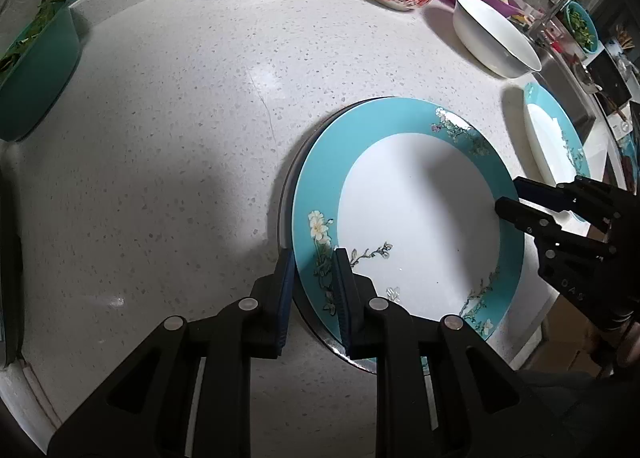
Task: Organize plates and bowls
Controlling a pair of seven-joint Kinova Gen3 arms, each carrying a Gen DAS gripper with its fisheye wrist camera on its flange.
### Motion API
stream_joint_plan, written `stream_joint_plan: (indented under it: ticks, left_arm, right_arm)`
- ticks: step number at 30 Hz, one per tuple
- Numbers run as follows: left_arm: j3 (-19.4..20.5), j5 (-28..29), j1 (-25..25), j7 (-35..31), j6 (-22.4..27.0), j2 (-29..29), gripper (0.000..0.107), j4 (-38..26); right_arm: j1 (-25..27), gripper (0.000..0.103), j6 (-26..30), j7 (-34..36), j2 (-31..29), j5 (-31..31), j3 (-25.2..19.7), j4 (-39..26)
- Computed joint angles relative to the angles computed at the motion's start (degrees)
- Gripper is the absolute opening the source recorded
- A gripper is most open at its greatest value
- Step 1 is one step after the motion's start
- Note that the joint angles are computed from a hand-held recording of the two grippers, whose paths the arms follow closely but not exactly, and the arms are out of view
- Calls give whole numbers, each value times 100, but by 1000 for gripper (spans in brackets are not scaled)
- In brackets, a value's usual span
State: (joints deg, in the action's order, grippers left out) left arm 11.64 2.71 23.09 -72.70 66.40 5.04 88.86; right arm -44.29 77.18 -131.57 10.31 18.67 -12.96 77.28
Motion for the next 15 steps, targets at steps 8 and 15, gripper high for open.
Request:
stream_joint_plan:
  ticks: [8, 15]
  left_arm:
    - [-124, 1321, -395, -968, -783, -320, 81, -38]
    - [83, 2387, -288, -1035, -1088, 18, 93, -542]
  right_arm:
    - [259, 80, -598, -549, -694, -154, 42, 327]
    - [158, 89, -2060, -29, -2396, -1686, 1701, 1618]
